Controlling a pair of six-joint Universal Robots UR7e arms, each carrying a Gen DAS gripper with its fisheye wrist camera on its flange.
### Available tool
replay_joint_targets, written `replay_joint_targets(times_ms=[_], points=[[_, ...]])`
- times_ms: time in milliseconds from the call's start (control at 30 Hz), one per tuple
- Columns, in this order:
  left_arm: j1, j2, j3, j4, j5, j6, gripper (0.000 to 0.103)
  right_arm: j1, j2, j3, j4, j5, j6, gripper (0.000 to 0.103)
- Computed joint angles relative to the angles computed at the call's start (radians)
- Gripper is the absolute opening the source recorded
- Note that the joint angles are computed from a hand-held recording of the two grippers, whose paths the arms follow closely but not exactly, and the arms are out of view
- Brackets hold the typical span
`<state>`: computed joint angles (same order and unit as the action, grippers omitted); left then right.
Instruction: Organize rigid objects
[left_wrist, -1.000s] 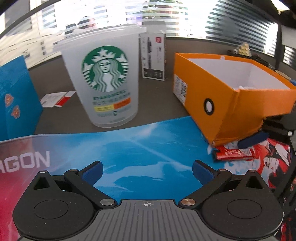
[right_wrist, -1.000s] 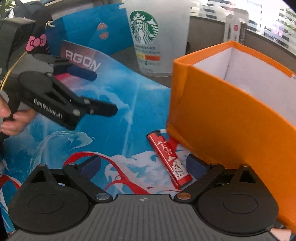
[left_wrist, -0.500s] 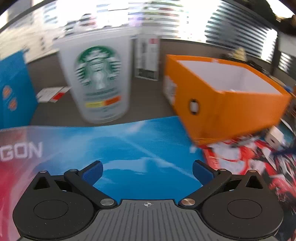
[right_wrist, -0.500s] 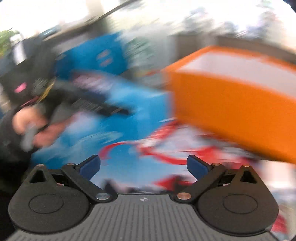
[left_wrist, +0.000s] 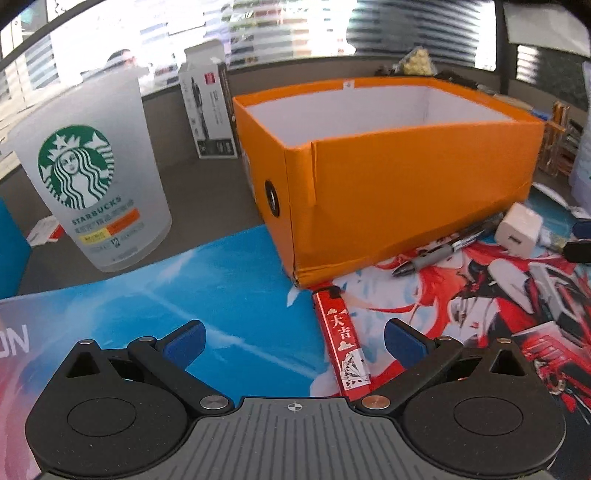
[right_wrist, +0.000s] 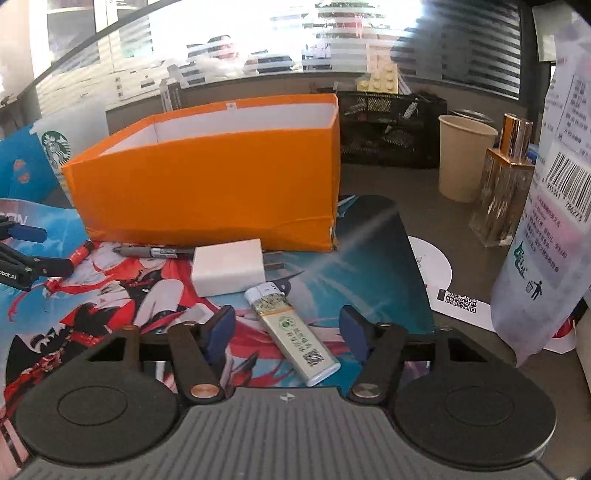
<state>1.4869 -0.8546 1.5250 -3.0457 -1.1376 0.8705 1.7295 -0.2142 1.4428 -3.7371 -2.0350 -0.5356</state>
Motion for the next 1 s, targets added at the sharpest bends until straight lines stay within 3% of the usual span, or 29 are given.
replay_joint_targets(times_ms=[200,333,467,567,667,767,833,1000], points=[[-0.001,0.010,-0.005,0.001,0.001,-0.017,0.103,-0.007,-0.016,0.024,0.013,0.031,-0.041,0.045],[0.013,0.009,-0.021,0.052,-0.050,-0.077,0.103,0.004,0.010,-0.004,-0.007,-0.007,-0.088,0.035],[0.017,0.012,-0.019,0.040,-0.071,-0.091,0.101,0.010,0.019,-0.015,-0.014,-0.023,-0.086,0.029],[0.018,0.007,-0.006,0.027,-0.087,-0.083,0.094,0.016,0.030,-0.027,-0.023,-0.042,-0.104,0.029],[0.016,-0.004,0.016,0.014,-0.110,-0.067,0.075,0.023,0.039,-0.040,-0.024,-0.063,-0.100,0.028],[0.015,-0.013,0.038,0.005,-0.133,-0.048,0.048,0.028,0.050,-0.049,-0.034,-0.075,-0.107,0.027],[0.013,-0.016,0.053,-0.013,-0.138,-0.042,0.018,0.032,0.055,-0.053,-0.039,-0.081,-0.103,0.025],[0.013,-0.019,0.054,-0.009,-0.138,-0.077,0.017,0.042,0.071,-0.062,-0.060,-0.100,-0.107,0.022]])
